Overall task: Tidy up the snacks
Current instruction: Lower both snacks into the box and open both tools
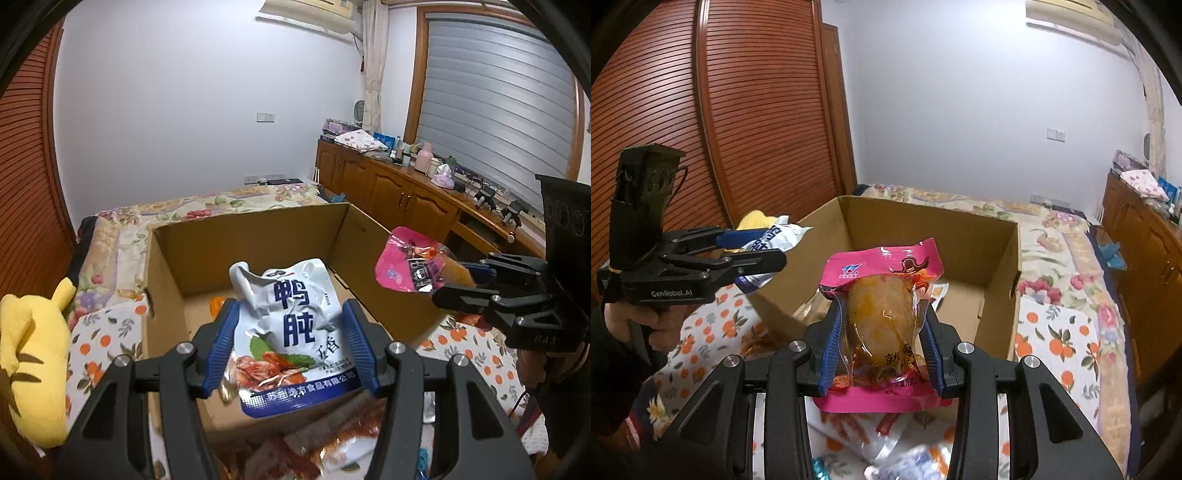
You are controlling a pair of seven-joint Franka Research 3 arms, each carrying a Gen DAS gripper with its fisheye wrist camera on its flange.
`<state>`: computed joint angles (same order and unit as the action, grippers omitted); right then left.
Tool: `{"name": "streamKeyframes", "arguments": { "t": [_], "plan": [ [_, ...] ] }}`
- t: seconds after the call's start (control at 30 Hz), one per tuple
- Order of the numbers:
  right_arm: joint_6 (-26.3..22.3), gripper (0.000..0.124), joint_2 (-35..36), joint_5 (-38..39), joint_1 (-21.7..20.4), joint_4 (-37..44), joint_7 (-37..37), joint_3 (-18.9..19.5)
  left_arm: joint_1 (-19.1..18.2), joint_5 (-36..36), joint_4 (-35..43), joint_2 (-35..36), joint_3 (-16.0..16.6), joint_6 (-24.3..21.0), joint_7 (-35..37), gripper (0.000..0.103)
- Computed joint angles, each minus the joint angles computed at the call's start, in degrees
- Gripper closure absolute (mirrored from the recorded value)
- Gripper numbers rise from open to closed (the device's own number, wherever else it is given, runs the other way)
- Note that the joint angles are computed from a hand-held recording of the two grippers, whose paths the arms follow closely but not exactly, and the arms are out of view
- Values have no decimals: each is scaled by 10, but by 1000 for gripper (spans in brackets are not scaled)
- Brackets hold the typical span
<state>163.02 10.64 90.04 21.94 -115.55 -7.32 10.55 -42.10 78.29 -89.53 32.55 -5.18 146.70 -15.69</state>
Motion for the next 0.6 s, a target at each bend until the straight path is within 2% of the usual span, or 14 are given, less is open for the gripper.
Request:
{"name": "streamKeyframes", "arguments": {
  "t": [0.2,0.47,0.6],
  "plan": [
    [5,85,55,-58,-5,57,54,6,15,-42,55,44,8,24,55,47],
    [13,85,104,-128,-23,101,109,31,5,-97,99,81,32,36,106,46],
    [22,84,118,-152,-29,112,128,44,-2,-108,103,85,46,42,103,45]
  ]
}}
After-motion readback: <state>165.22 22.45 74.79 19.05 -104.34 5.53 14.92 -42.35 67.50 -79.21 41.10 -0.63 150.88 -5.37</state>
